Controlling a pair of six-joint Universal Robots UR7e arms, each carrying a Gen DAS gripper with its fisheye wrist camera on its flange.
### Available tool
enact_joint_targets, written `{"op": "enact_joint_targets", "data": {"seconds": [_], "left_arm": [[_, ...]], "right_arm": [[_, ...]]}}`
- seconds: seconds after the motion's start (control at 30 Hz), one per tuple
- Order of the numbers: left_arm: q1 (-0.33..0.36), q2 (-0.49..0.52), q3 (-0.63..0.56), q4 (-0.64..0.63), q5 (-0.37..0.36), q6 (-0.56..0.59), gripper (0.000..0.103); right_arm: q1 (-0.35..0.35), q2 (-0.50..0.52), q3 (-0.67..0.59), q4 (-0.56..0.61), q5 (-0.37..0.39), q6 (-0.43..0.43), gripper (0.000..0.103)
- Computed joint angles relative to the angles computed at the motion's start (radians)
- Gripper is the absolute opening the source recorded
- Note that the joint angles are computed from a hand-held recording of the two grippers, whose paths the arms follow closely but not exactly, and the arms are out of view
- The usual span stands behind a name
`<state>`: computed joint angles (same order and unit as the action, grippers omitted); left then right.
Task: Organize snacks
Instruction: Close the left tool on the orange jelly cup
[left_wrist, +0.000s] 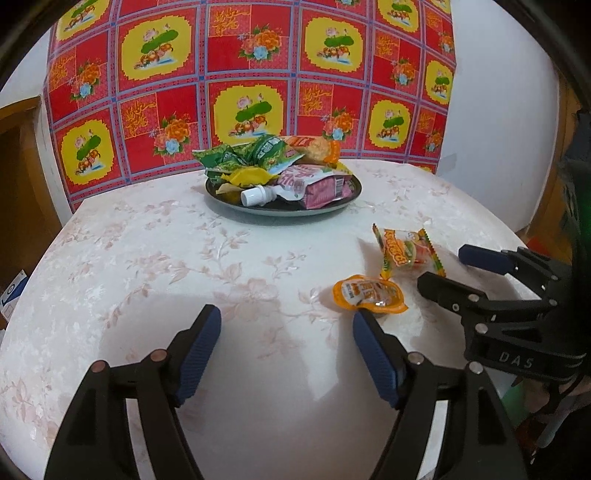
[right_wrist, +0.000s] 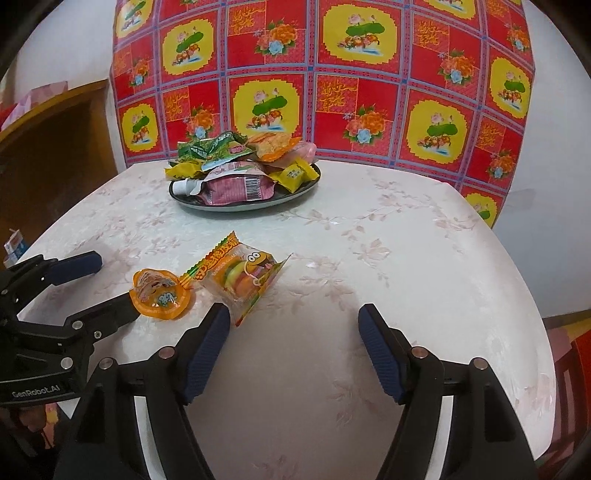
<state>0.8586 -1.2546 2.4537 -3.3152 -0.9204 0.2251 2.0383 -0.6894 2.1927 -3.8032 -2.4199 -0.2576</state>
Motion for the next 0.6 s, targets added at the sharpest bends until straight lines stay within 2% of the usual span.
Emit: {"op": "enact_joint_targets", "data": {"seconds": [0.07, 0.1, 0.17, 0.23, 0.33, 0.4, 0.53, 0.57, 0.6], "left_arm": [[-0.023, -0.015, 0.014, 0.032, 0.022, -0.017, 0.078], [-0.028, -0.034, 0.016, 0.075, 0.002, -0.019, 0.077], [-0.039, -0.079, 0.022, 0.165, -0.063, -0.016, 0.077], [-0.066, -0.082, 0.033, 0.165, -0.058, -0.021, 0.077], [-0.092, -0.048, 0.031, 0.136, -0.022, -0.008, 0.077], [-0.082, -0.034, -0.003, 0.191, -0.043, -0.01, 0.076], [-0.061, -0.009, -0.084, 0.324, -0.057, -0.066, 0.066], [-0.055, -0.005, -0.096, 0.338, -0.072, -0.066, 0.062], [-0.049, -0.001, -0.107, 0.349, -0.083, -0.065, 0.052]], "right_arm": [[-0.001, 0.0, 0.001, -0.004, 0.002, 0.001, 0.073], [-0.001, 0.001, 0.003, -0.012, 0.004, 0.004, 0.073], [0.003, 0.017, -0.005, -0.053, -0.026, 0.023, 0.064], [0.008, 0.035, -0.014, -0.097, -0.075, 0.069, 0.064], [0.005, 0.024, -0.008, -0.094, -0.067, 0.094, 0.064], [0.007, 0.026, -0.007, -0.1, -0.067, 0.091, 0.064], [-0.007, 0.012, 0.014, -0.129, -0.023, 0.107, 0.064], [-0.01, 0.008, 0.019, -0.133, -0.012, 0.111, 0.064], [-0.012, 0.006, 0.021, -0.133, -0.006, 0.112, 0.064]]}}
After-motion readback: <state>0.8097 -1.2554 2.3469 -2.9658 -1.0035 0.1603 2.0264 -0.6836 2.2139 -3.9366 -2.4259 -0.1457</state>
